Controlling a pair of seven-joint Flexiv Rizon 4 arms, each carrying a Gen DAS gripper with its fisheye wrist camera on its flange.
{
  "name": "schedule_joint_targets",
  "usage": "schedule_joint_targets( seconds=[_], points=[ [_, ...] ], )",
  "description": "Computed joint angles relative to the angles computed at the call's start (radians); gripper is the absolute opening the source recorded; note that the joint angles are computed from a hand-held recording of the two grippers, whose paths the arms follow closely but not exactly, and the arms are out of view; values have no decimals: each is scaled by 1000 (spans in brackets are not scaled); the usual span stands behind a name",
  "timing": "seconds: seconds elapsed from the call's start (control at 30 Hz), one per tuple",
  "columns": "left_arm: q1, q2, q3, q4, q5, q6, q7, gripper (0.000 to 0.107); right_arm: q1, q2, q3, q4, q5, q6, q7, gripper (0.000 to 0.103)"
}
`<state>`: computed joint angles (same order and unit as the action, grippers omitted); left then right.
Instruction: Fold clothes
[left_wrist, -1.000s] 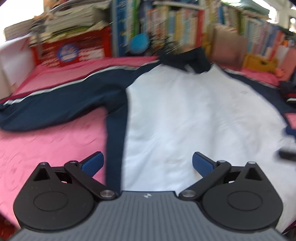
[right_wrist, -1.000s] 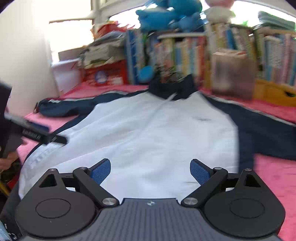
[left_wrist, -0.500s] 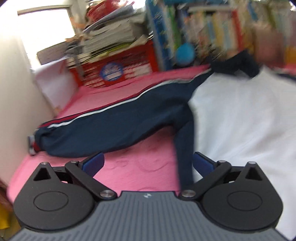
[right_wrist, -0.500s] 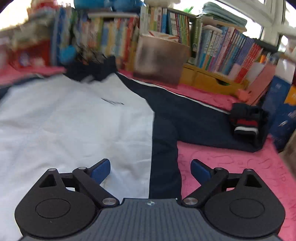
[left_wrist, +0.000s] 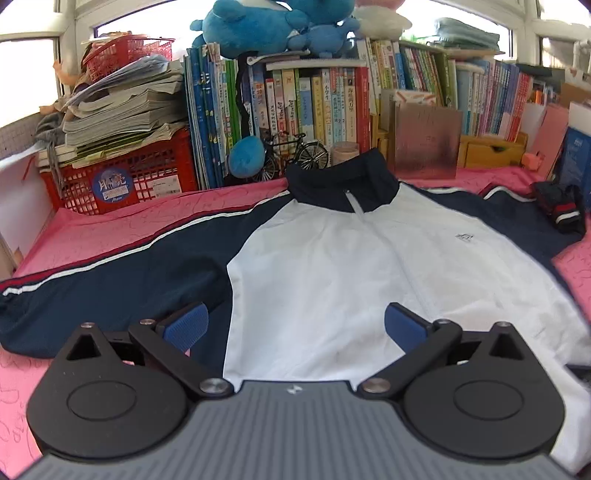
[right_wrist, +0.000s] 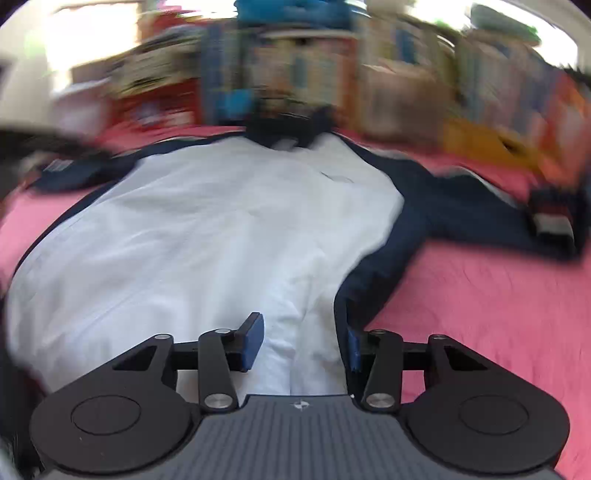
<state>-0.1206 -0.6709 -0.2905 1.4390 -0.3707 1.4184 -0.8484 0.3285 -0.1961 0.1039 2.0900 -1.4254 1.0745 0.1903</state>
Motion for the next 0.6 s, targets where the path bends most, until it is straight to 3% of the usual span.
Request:
schedule_joint_targets(
  seconds=[0.03,0.07,0.13,0.2,0.33,0.37,0.4,0.43,0.47,0.53,0.6],
  points=[
    [-37,-16,51,-30,17,-20,-32,103,-5,12,-11,0,-16,-36,29,51],
    [-70,-32,98,-61,36,-40,-66,103,-12,23,-20,-2,-30,-73,56,68],
    [-115,-59,167,-107,74,-80,-128,103,-33,34,-35,-12,-15,-176,98,85],
    [-139,-79,211,-135,110,-107,-181,103,-62,10,-61,-45,13,-284,69,85],
    [-170,-114,279,-189,179,-166,-285,103,-58,-155,-131,-198,90,-610,-149,87],
    [-164,-117,273,-194,185,-179,-298,103,-71,-194,-146,-232,113,-617,-192,86],
    [-159,-120,267,-200,190,-192,-310,103,-87,-228,-159,-264,143,-614,-234,78],
    [-156,-123,263,-205,197,-200,-319,103,-107,-247,-165,-285,185,-590,-260,47],
    [-153,-126,260,-211,204,-208,-327,103,-111,-257,-177,-301,216,-604,-255,40],
    [-146,-131,250,-222,214,-219,-332,103,-87,-247,-212,-318,230,-725,-165,42],
    [-138,-138,238,-236,217,-229,-330,103,-62,-218,-228,-307,189,-861,-90,52]
  ],
)
